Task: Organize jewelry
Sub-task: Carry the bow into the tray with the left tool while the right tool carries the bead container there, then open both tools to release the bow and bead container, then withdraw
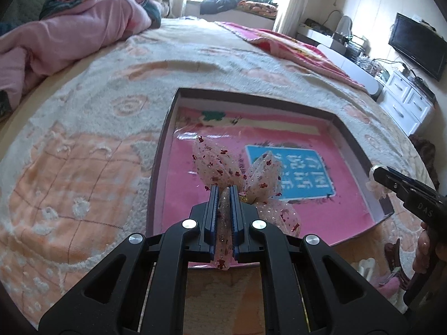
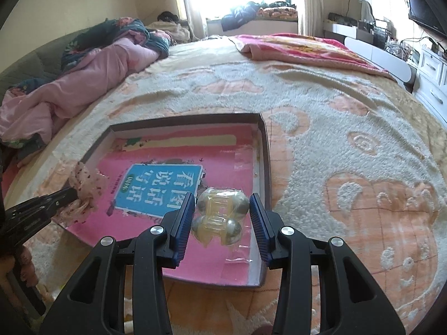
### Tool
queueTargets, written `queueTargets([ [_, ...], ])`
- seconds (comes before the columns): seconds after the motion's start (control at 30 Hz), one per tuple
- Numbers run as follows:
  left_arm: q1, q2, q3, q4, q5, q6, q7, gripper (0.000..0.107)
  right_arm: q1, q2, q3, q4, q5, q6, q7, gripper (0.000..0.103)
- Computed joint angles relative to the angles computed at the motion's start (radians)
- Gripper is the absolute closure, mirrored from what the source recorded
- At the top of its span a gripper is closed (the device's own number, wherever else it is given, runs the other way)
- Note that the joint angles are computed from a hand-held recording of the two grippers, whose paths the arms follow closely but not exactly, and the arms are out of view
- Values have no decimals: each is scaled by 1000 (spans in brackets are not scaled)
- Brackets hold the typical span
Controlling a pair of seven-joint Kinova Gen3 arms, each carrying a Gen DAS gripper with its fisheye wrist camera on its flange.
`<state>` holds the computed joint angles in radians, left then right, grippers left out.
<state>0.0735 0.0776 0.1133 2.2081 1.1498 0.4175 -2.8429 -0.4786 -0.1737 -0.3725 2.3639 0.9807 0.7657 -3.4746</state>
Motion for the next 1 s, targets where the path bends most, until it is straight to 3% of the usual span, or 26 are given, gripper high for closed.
queueTargets([
  [0.33,-19,-1,-7,-2,-25,18,41,102,-3,47,41,-6,0,-32,14,64],
  [0.63,-23,-28,-26,17,5,32,4,90,-8,46,38,11,0,-47,-13,63],
  [0.77,-29,-42,-40,25,29,50,-23,80,-15,33,27,21,11,-38,-32,50],
  [0.87,-36,-62,-54,37,58,68,-57,74,-24,20,8,21,11,-9,-43,49],
  [1.0,-38,-101,-74,69,110,75,-112,59,-51,-12,-44,33,25,51,-96,33],
])
